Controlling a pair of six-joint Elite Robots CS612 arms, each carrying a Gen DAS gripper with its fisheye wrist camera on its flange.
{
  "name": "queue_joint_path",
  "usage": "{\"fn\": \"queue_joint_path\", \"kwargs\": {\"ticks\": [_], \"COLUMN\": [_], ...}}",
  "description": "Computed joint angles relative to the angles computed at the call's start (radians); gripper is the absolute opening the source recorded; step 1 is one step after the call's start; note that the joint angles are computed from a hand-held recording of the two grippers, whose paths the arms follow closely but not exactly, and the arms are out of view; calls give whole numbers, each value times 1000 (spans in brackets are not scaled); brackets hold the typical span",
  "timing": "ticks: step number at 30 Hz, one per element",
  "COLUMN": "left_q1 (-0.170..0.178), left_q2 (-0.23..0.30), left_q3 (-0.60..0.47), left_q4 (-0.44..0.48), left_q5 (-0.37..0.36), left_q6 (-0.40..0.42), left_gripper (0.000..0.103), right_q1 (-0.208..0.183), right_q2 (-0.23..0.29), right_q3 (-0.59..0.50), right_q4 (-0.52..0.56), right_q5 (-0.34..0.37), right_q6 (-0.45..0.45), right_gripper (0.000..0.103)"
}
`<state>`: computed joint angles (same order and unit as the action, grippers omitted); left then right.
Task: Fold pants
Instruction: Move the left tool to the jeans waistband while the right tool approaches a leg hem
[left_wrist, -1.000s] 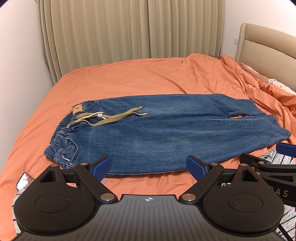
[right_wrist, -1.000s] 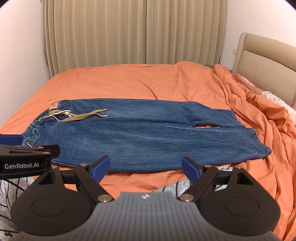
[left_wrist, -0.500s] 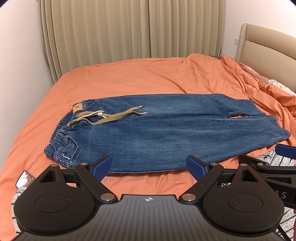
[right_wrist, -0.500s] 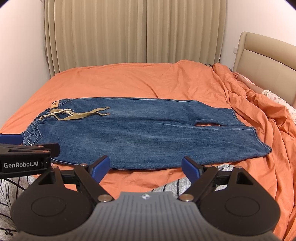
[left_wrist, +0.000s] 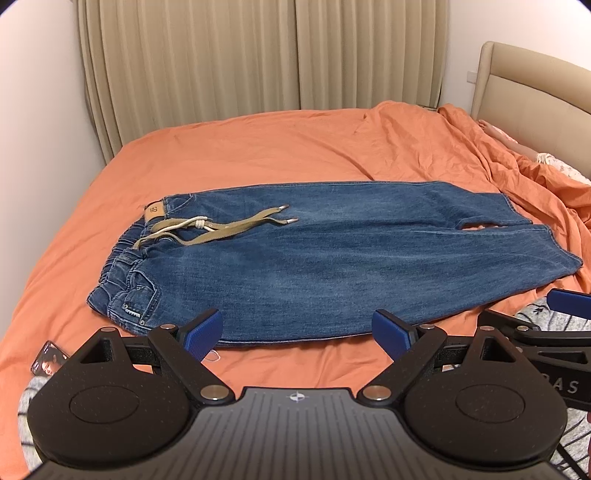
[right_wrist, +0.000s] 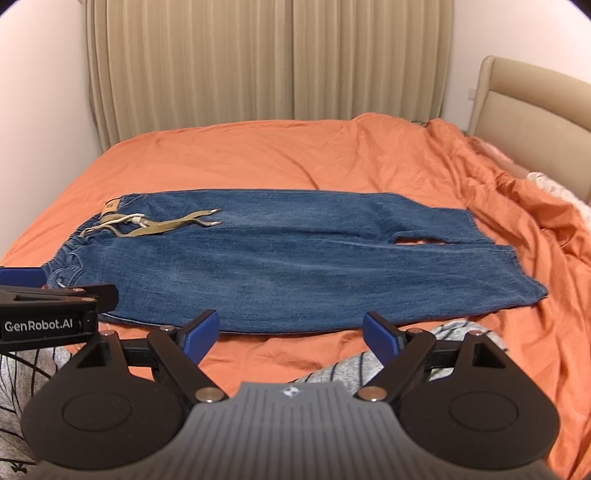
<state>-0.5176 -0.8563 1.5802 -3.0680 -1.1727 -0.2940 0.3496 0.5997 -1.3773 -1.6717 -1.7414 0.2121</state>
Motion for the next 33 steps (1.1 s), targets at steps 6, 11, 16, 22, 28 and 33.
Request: {"fn": "queue_joint_path", "kwargs": {"ticks": [6, 11, 16, 22, 28, 33], "left_q1": [70, 160, 254, 341, 400, 444], "left_q2": [27, 75, 152, 273, 413, 500], "left_q3": [-63, -164, -303, -517, -760, -865], "left_q4": [45, 125, 205, 355, 570, 577], "left_q5": [-125, -274, -355, -414, -493, -649], "left_q6": [-20, -64, -108, -120, -58, -100], "left_gripper": [97, 73, 61, 61, 72, 72], "right_q1": [-36, -53, -69, -92, -95, -83], "right_q2": [-6, -34, -93, -174, -246, -290], "right_q3": [44, 141, 293, 499, 672, 769], "right_q4": [-64, -159, -215, -255, -311, -344], "right_q5": [128, 127, 106, 79, 73, 74], "right_q6": [17, -15, -61, -28, 18, -14], "right_gripper": [81, 80, 47, 32, 33, 40]}}
